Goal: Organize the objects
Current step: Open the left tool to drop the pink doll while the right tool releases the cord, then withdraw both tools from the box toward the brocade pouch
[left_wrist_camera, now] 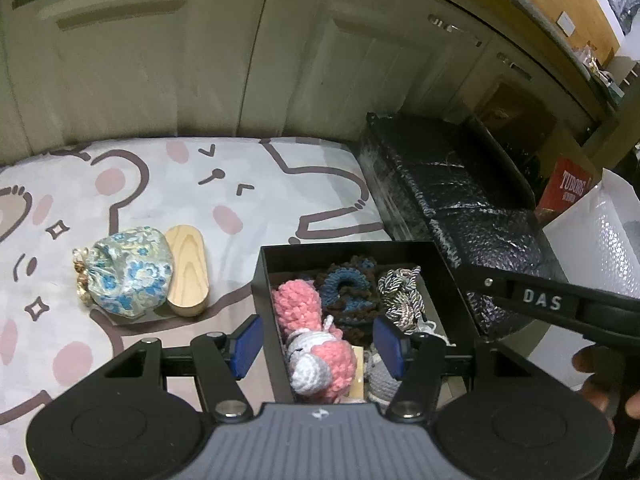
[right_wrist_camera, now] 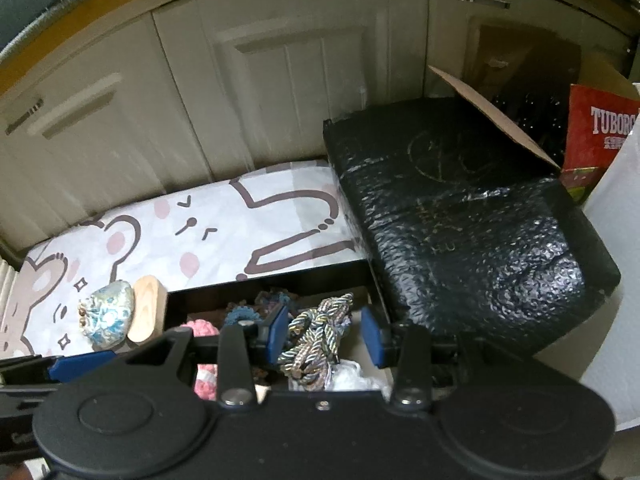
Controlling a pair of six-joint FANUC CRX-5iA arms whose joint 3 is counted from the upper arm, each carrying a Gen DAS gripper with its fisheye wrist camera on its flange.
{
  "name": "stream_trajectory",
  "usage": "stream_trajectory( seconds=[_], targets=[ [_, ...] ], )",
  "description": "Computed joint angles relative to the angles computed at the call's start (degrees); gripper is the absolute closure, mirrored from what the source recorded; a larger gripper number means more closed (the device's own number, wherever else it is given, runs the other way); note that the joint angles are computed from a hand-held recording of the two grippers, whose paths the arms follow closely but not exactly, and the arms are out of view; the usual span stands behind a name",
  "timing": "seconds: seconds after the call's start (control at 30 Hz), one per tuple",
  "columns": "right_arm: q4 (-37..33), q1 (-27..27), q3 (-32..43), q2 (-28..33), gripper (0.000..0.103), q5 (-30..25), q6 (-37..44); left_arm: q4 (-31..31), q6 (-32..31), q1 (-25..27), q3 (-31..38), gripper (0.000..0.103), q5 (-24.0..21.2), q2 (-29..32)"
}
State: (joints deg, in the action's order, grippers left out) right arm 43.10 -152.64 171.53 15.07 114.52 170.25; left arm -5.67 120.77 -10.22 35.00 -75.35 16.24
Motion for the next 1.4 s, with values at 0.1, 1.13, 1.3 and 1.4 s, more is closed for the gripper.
stream_trajectory(
  seconds=[0.1, 1.13, 1.3, 1.4],
  targets=[
    [0.8, 1.4, -1.4, -0.7, 0.061, 1.2, -0.4, -1.0, 0.0, -0.4, 0.2, 0.042, -0.5, -0.5],
    [5.1, 12.8, -11.7, -8.3, 0.027, 12.8, -5.9, -9.5, -1.6, -4.1, 2.6, 0.015, -7.6, -3.8],
    [4.7, 13.7, -11.7, -8.6, 0.012, 14.4, -8.7, -11.7, -1.4, -5.0, 2.9, 0.004, -8.4, -4.2],
    [4.3, 13.9, -11.8, -8.9, 0.006, 14.9, -9.8, -12.8, -1.4, -5.5, 3.0, 0.001, -9.0, -4.3]
  ],
)
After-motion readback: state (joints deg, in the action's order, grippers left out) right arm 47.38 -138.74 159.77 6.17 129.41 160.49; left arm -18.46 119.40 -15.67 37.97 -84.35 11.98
